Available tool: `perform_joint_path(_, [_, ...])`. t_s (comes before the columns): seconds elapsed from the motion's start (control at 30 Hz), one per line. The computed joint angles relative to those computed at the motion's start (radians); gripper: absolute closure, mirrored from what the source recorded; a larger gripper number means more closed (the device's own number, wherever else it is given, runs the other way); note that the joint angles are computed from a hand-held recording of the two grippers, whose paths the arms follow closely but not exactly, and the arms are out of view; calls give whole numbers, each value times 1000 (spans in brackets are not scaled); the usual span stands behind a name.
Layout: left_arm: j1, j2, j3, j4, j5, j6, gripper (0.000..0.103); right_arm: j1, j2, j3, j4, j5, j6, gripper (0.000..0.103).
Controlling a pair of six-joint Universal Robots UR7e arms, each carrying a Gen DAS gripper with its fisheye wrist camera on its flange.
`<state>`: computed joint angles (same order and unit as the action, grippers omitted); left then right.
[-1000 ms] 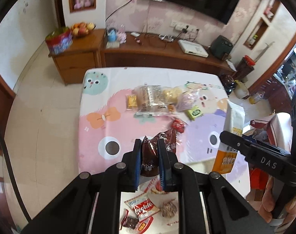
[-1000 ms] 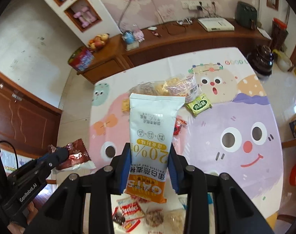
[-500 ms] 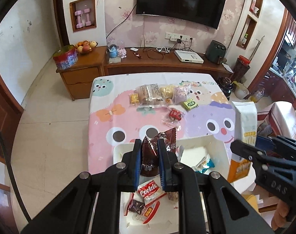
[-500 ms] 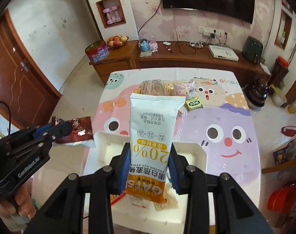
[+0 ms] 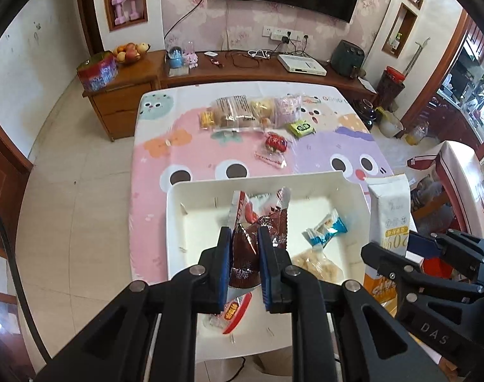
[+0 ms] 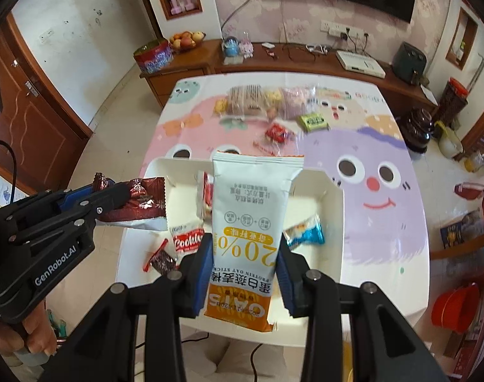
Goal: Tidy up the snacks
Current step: 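Carry both snacks over the white tray and open both grippers, then move both grippers back toward the snack pile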
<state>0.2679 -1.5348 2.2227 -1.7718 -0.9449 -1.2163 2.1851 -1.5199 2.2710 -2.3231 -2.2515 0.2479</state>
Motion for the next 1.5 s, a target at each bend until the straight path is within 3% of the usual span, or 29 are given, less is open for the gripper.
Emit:
perform_joint_path(0.4, [0,29,0,-9,-36,9,87,11,-16,11,57,-5,34,62])
perform_joint_path(0.5, [5,41,-9,8,-44,3,69,5,-13,7,85,-10,51,61])
perform_joint_path(0.57, [3,42,-9,13,-43,-5,44,2,-11,5,98,-11,57,60])
perform_joint_path(0.67, [-4,40,-14,32,-27,-21,35,3,-12,4,103,-10,54,58])
perform_joint_path(1.5, [45,42,-19,25,-26,-39,33,-6,12,-21,86,-6,8,58])
